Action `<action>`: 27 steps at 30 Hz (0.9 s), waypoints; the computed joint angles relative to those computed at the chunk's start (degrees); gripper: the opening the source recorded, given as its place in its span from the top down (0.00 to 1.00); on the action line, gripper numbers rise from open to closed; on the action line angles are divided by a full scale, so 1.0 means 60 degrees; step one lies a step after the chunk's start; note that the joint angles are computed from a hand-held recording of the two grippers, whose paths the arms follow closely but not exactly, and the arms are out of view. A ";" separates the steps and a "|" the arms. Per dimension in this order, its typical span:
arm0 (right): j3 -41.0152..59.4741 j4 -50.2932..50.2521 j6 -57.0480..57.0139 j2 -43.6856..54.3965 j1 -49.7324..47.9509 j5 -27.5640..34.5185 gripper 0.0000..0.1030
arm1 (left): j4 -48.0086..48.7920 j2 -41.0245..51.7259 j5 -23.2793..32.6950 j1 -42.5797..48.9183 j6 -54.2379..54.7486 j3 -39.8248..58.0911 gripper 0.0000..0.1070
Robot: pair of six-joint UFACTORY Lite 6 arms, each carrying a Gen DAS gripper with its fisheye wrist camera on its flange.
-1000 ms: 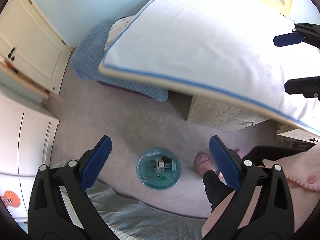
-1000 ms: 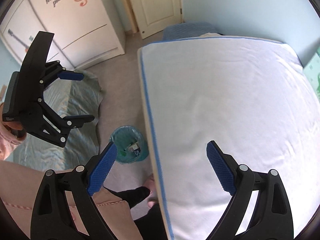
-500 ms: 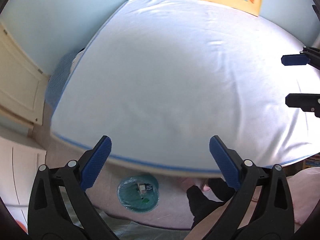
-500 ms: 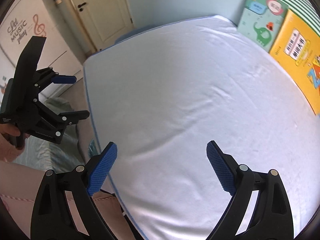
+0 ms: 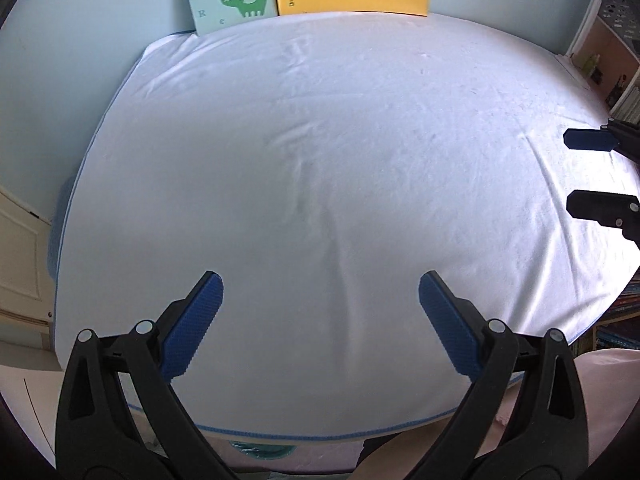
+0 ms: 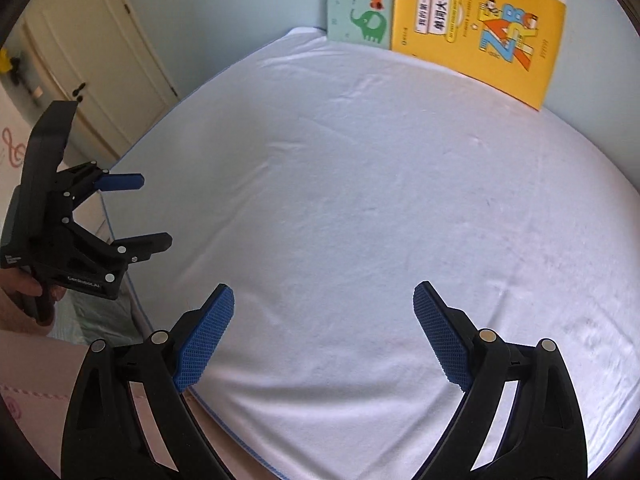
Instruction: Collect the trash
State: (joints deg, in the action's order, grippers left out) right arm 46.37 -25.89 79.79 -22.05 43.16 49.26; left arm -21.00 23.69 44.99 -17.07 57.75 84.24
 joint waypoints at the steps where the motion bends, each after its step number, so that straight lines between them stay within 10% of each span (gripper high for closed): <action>1: -0.0218 -0.0034 0.0211 -0.0279 0.0077 0.0148 0.12 | 0.0036 0.0054 -0.0006 -0.0209 -0.0092 0.0050 0.10; 27: -0.2589 -0.0810 0.4295 -0.3587 0.1647 0.2606 0.12 | 0.0531 0.1871 0.0271 -0.2447 -0.1484 0.2258 0.10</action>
